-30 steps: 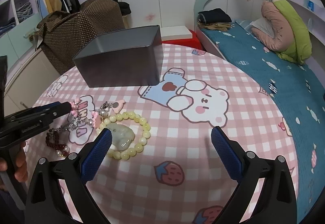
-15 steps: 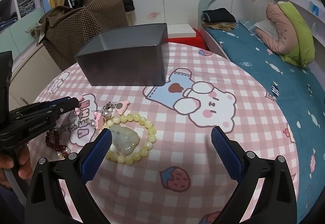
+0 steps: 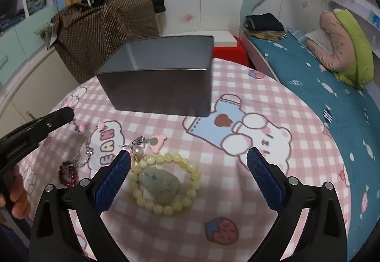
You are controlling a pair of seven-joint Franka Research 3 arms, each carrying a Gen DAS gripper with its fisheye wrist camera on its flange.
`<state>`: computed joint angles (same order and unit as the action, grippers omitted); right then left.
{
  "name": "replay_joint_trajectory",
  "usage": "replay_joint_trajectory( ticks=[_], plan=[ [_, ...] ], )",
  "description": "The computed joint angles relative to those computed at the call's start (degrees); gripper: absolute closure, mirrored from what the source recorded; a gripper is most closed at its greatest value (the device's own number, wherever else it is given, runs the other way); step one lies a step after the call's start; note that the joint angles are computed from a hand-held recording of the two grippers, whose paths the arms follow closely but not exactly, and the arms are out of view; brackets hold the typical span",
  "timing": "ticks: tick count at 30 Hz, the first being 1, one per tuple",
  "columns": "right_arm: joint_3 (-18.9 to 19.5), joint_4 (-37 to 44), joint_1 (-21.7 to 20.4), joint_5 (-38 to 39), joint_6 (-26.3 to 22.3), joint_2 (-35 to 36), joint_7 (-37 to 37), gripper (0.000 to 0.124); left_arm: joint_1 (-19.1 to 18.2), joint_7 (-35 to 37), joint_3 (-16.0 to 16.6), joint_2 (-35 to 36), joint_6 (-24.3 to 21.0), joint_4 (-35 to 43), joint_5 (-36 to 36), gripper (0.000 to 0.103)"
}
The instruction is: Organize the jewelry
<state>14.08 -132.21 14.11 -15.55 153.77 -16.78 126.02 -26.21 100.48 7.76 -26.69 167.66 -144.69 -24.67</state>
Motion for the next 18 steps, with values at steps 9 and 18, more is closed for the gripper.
replay_joint_trajectory(
  ticks=[9, 18],
  plan=[
    [-2.3, 1.2, 2.1, 6.2, 1.5, 2.1, -3.3, 0.029, -13.6, 8.5, 12.7, -4.2, 6.1, -1.4, -12.3, 0.096],
    [-2.7, -0.6, 1.6, 8.9, 1.7, 0.8, -3.8, 0.029, -2.8, 3.1, 6.1, 0.0, -3.9, 1.3, -10.2, 0.096]
  ],
)
